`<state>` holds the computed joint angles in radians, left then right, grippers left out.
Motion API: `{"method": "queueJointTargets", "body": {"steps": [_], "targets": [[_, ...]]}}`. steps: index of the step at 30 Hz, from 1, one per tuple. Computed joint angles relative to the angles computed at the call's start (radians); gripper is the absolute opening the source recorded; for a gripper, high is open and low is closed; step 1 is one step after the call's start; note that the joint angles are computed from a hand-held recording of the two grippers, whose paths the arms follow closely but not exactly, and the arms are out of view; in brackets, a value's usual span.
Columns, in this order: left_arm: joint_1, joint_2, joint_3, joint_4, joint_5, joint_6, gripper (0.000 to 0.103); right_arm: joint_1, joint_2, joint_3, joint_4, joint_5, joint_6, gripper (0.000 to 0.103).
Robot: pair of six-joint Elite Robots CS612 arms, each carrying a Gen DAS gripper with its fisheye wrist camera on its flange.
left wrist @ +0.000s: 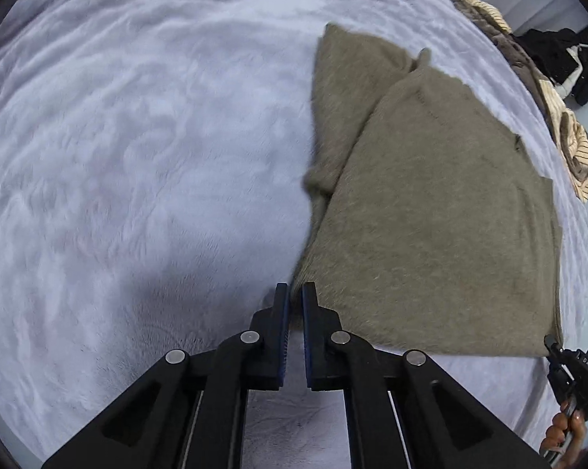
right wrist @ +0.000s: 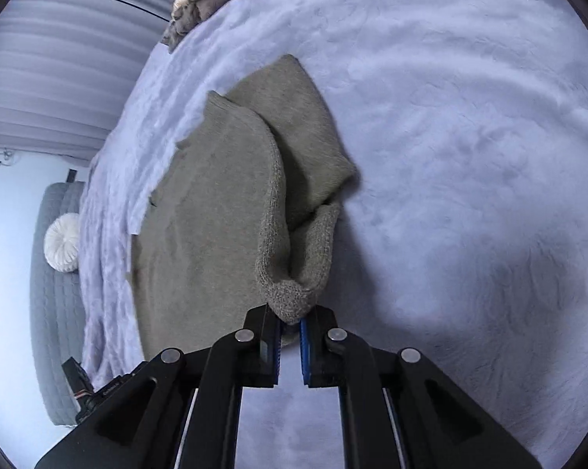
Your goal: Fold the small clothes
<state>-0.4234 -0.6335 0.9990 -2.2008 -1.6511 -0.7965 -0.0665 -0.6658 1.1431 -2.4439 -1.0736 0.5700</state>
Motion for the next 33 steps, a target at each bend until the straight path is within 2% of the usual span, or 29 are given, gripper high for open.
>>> {"method": "queueJointTargets", "body": {"steps": [2,5,8,9,11,12,14,16,19,24,28,29,30,31,32,33], "targets": [[-0.002,-0.01,0.019,0.033,0.024,-0.001,0.008,-0.002,0.017,-0.005,0.021,0.01,0.011,0.008],[-0.002,-0.042,0.068,0.011,0.034,0.016,0.008,-0.003,0.008,0.017,-0.035,0.024,0.051,0.012],[-0.011,-0.064,0.081,0.055,0.096,0.05,0.008,0.005,-0.017,0.032,0.014,0.093,-0.015,0.015],[-0.013,-0.068,0.082,0.065,0.109,0.059,0.008,0.011,-0.018,0.029,0.032,0.124,-0.033,0.02],[-0.014,-0.073,0.086,0.073,0.114,0.076,0.008,0.033,-0.009,0.01,0.079,0.212,-0.068,0.039],[-0.013,-0.072,0.085,0.083,0.111,0.078,0.008,0.048,0.003,-0.011,0.11,0.254,-0.089,0.051],[-0.011,-0.071,0.084,0.086,0.102,0.071,0.008,0.08,0.035,-0.056,0.15,0.32,-0.126,0.052],[-0.009,-0.073,0.096,0.059,0.09,0.066,0.008,0.111,0.082,-0.117,0.161,0.38,-0.111,0.052],[-0.002,-0.102,0.152,0.015,0.076,0.065,0.008,0.147,0.148,-0.178,0.086,0.46,-0.017,0.052],[0.011,-0.135,0.215,-0.033,0.06,0.061,0.008,0.188,0.226,-0.243,-0.089,0.455,0.22,0.052],[0.014,-0.157,0.246,-0.048,0.077,0.047,0.008,0.201,0.276,-0.304,-0.184,0.432,0.387,0.049],[0.014,-0.165,0.258,-0.056,0.082,0.043,0.008,0.201,0.29,-0.325,-0.197,0.444,0.432,0.042],[0.015,-0.171,0.264,-0.054,0.09,0.041,0.008,0.199,0.301,-0.341,-0.224,0.456,0.478,0.007],[0.016,-0.178,0.268,-0.044,0.102,0.042,0.008,0.196,0.308,-0.352,-0.272,0.459,0.517,0.008],[0.019,-0.183,0.271,-0.042,0.109,0.044,0.008,0.194,0.313,-0.366,-0.316,0.472,0.515,0.008],[0.021,-0.189,0.281,-0.054,0.109,0.042,0.008,0.193,0.313,-0.379,-0.319,0.494,0.472,0.007]]}}
